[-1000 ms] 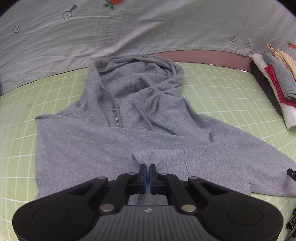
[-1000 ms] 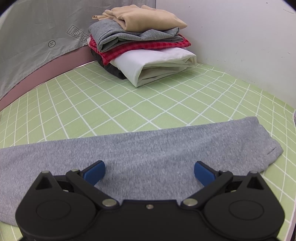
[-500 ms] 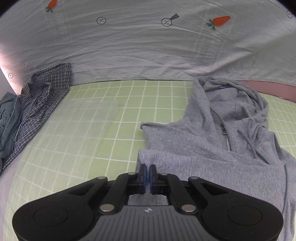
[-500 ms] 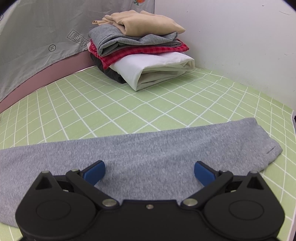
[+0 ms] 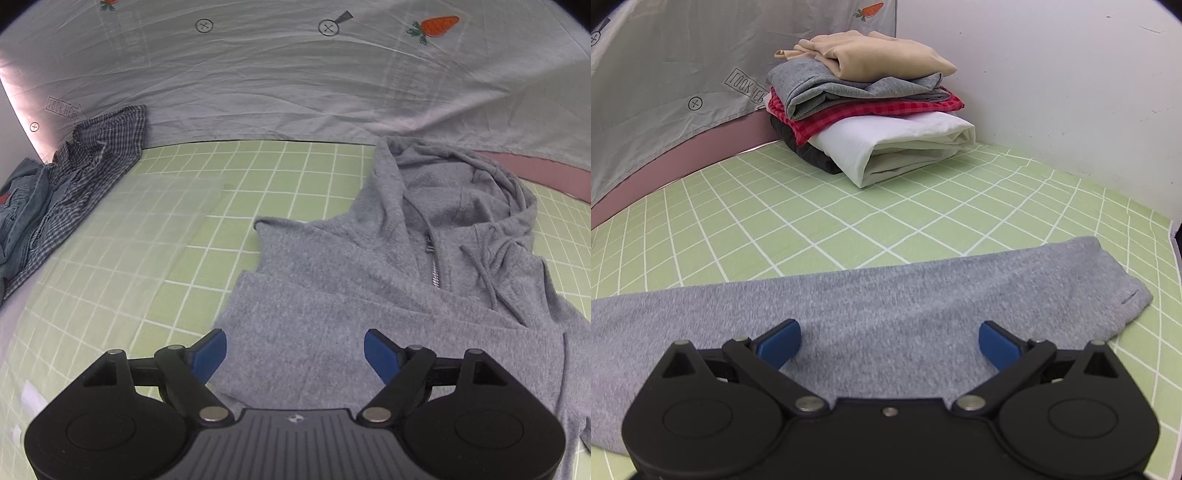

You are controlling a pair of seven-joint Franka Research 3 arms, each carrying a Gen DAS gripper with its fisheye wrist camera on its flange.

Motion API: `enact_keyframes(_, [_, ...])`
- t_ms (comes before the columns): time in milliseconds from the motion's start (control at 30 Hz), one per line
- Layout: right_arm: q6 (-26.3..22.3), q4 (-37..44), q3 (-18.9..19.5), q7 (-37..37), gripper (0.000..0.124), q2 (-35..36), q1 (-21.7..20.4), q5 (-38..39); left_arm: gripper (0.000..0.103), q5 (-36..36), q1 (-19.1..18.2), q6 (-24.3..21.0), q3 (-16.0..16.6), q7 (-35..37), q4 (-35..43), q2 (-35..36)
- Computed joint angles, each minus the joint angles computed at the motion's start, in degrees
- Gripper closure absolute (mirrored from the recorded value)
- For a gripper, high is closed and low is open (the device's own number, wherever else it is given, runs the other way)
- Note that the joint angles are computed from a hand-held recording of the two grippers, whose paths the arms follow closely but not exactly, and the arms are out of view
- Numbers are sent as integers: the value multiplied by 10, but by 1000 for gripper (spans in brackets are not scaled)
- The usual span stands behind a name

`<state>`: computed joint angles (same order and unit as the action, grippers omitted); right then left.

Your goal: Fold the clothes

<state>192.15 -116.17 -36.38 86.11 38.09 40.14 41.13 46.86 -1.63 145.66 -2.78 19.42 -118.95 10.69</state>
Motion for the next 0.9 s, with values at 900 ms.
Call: enact_keyframes(900, [-8,17,118,-33,21,-36,-242,-92,0,-57,-41,-56,-9,65,25,47])
